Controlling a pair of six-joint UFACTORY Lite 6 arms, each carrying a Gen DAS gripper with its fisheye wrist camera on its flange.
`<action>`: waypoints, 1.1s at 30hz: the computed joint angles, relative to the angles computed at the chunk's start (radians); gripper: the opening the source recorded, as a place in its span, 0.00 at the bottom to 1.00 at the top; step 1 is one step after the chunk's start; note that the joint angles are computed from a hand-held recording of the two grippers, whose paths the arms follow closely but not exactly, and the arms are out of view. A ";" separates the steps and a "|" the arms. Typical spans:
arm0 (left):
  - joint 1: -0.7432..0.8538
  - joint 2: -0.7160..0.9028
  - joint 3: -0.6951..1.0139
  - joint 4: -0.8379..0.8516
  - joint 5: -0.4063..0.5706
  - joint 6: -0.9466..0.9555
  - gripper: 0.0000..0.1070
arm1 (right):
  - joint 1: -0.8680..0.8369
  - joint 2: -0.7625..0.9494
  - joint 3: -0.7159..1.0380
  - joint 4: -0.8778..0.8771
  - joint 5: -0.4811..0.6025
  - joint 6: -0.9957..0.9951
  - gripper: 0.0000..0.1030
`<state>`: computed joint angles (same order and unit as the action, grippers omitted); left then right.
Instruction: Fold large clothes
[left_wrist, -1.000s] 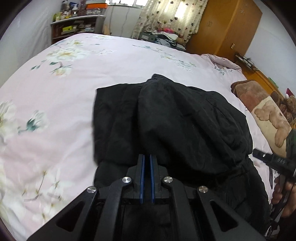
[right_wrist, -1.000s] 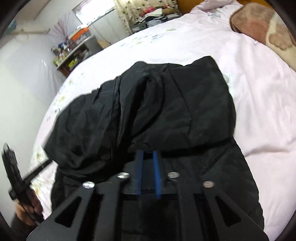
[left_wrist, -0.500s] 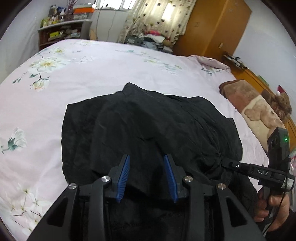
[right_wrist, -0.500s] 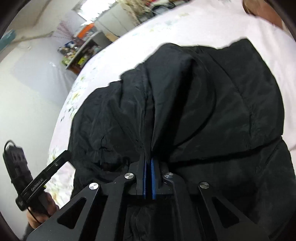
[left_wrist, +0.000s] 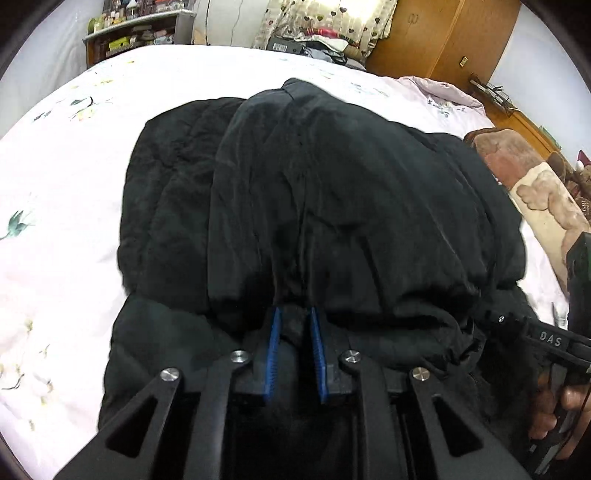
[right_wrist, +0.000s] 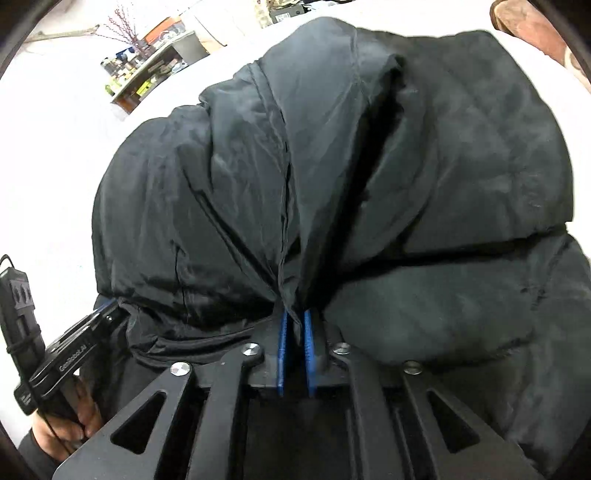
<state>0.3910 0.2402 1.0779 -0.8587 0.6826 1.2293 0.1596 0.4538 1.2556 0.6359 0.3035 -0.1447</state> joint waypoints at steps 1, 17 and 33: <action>0.011 -0.023 -0.001 0.025 0.023 -0.027 0.19 | -0.004 -0.059 -0.054 -0.058 0.007 0.038 0.20; -0.131 0.287 0.405 0.038 -0.125 -0.189 0.30 | -0.085 0.147 0.329 -0.827 0.057 0.615 0.25; -0.009 0.032 0.179 -0.189 0.065 0.124 0.29 | -0.030 -0.144 0.065 -0.787 -0.111 0.608 0.27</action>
<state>0.3817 0.2721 1.2565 -1.0474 0.7473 1.3531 0.1297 0.3097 1.3201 -0.1509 0.1923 0.4634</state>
